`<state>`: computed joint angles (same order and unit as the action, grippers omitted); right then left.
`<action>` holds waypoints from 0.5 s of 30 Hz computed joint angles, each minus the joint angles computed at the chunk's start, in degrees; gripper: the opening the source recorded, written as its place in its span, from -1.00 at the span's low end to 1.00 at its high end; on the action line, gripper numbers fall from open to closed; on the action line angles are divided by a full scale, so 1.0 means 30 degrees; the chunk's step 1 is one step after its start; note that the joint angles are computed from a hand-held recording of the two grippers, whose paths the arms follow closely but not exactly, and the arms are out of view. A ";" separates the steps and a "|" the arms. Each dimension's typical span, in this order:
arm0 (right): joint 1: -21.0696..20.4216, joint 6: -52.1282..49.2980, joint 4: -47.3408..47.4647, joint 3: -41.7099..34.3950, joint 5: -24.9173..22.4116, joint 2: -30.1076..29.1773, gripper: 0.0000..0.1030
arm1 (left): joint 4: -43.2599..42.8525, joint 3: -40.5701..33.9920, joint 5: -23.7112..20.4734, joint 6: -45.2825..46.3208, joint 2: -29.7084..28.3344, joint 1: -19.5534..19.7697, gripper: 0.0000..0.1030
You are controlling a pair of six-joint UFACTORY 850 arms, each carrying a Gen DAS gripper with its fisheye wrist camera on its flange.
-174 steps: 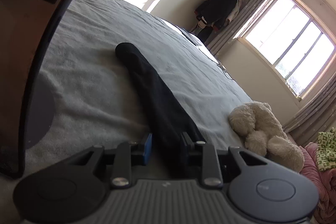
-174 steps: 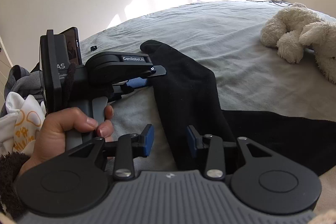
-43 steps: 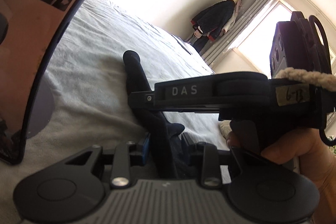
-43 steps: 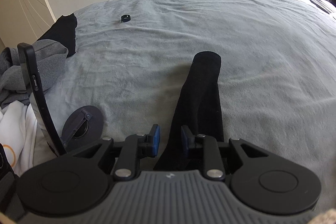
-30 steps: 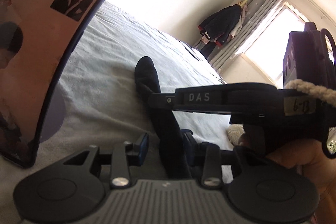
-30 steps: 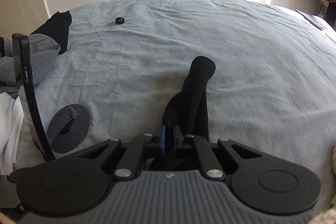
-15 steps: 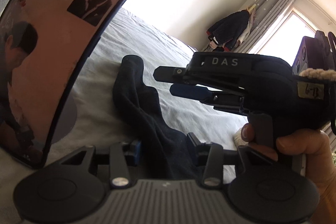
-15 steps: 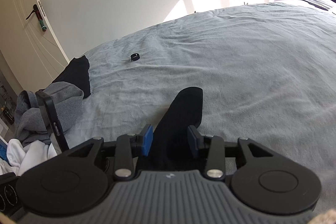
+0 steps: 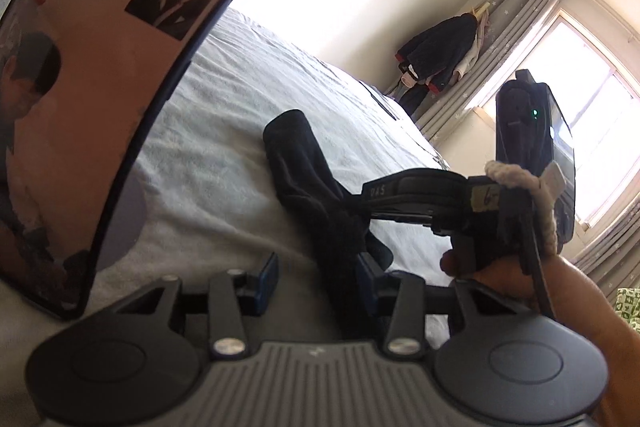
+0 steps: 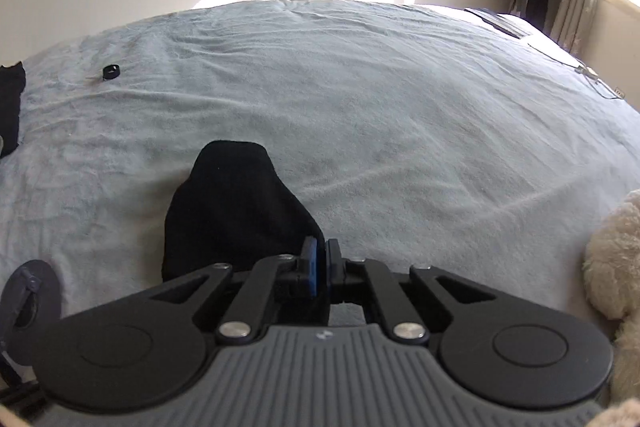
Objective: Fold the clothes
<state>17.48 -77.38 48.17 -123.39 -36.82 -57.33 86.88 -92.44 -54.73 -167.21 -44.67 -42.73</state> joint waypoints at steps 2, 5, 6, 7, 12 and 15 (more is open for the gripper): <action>-0.0027 0.0389 -0.0343 -0.0091 0.0181 -0.0038 -0.91 | 0.0015 -0.0015 0.0004 -0.0038 -0.0014 0.0002 -0.16; -0.0274 -0.1386 0.2020 0.0486 0.0006 0.0323 -0.57 | 0.0053 -0.0003 -0.0002 -0.0138 -0.0026 -0.0001 -0.17; -0.0406 -0.1549 0.2526 0.0166 -0.0903 0.0184 -0.51 | 0.0032 -0.0017 -0.0008 -0.0104 -0.0042 -0.0002 -0.17; -0.0502 -0.1504 0.2803 -0.0264 -0.1895 -0.0006 -0.41 | 0.0000 -0.0043 -0.0010 -0.0061 -0.0058 -0.0001 -0.16; -0.0367 -0.1789 0.2437 -0.1847 -0.5907 -0.0674 -0.24 | -0.0042 -0.0062 0.0002 -0.0030 -0.0098 -0.0004 -0.16; 0.0035 -0.1693 0.0915 -0.2180 -0.6122 -0.0888 -0.24 | -0.0020 0.0022 -0.0004 -0.0119 -0.0067 -0.0017 -0.16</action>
<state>17.59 -82.46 50.91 -129.93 -55.19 -60.00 86.83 -92.38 -54.74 -167.57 -44.87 -42.78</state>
